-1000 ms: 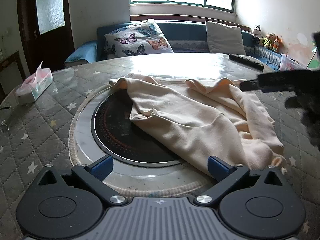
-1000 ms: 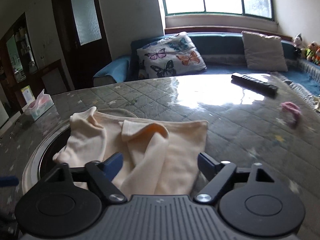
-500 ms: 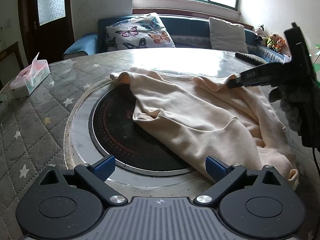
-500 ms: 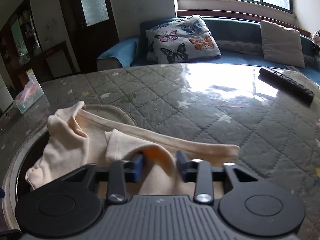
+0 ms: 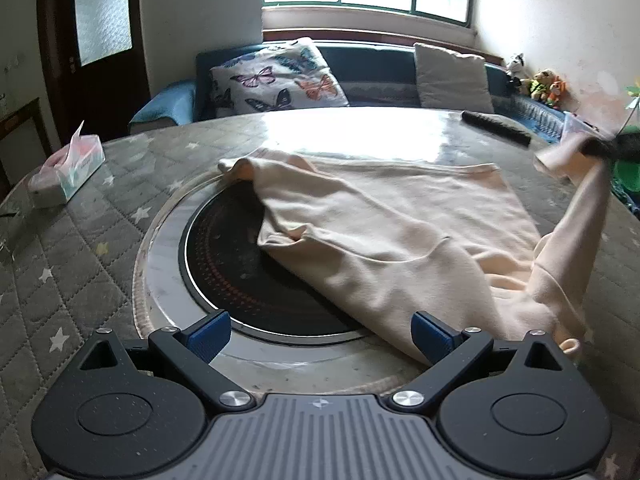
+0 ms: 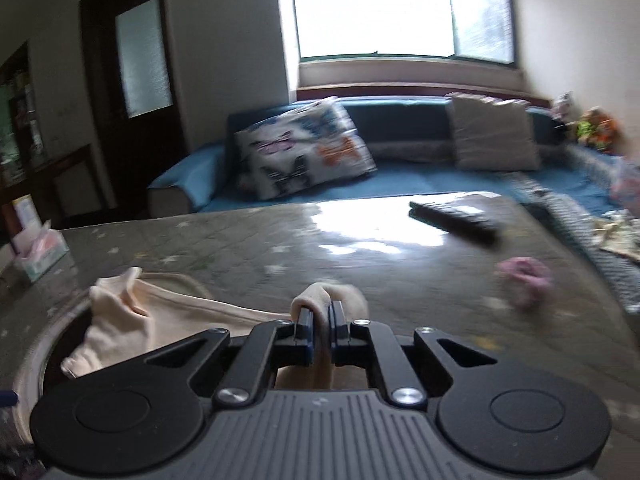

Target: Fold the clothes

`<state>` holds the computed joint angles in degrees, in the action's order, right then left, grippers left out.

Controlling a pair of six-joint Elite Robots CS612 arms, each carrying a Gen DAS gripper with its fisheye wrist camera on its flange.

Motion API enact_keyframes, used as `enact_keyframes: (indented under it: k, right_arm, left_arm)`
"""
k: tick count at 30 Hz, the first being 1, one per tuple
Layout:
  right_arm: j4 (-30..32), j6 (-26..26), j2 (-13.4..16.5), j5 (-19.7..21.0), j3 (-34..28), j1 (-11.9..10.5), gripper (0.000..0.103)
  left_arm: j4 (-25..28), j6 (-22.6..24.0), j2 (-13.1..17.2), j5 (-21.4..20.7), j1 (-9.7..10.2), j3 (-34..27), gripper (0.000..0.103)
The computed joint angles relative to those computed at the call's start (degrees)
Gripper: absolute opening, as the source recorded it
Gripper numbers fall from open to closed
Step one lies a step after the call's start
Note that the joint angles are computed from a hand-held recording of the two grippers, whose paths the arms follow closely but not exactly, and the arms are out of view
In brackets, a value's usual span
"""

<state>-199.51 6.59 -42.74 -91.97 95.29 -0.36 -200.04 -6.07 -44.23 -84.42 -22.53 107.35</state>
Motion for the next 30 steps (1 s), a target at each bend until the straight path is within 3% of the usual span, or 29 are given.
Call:
enact_keyframes:
  k: [8,14,21,24,30]
  right_arm:
    - [-3.11,5.33,-4.76,-7.86,11.80,-0.77,0.010]
    - [0.10,10.31,-5.63,-10.57,16.43,-1.23,0.027]
    - [-1.90,9.82,-4.82,-11.79,17.42,-1.76,0.049]
    - [-2.20,7.73,-3.75,-14.90,16.28,-1.27,0.058]
    - [-1.42,9.05,-3.16,-16.82,15.74,-1.92,0.064]
  left_arm:
    - [-2.42,1.92,-0.80,-0.20,-0.72,1.54,0.098]
    - [-3.02,3.36,-1.11,-0.02,-0.86,1.51,0.098]
    - [-1.67,4.75,-0.77,0.36,-1.38,-0.34,0.098]
    - [-0.57,4.60,-0.33,0.40,-1.49,-1.94,0.098]
    - [3.80,2.82,1.66,-0.17,-0.72,-7.52,0.082]
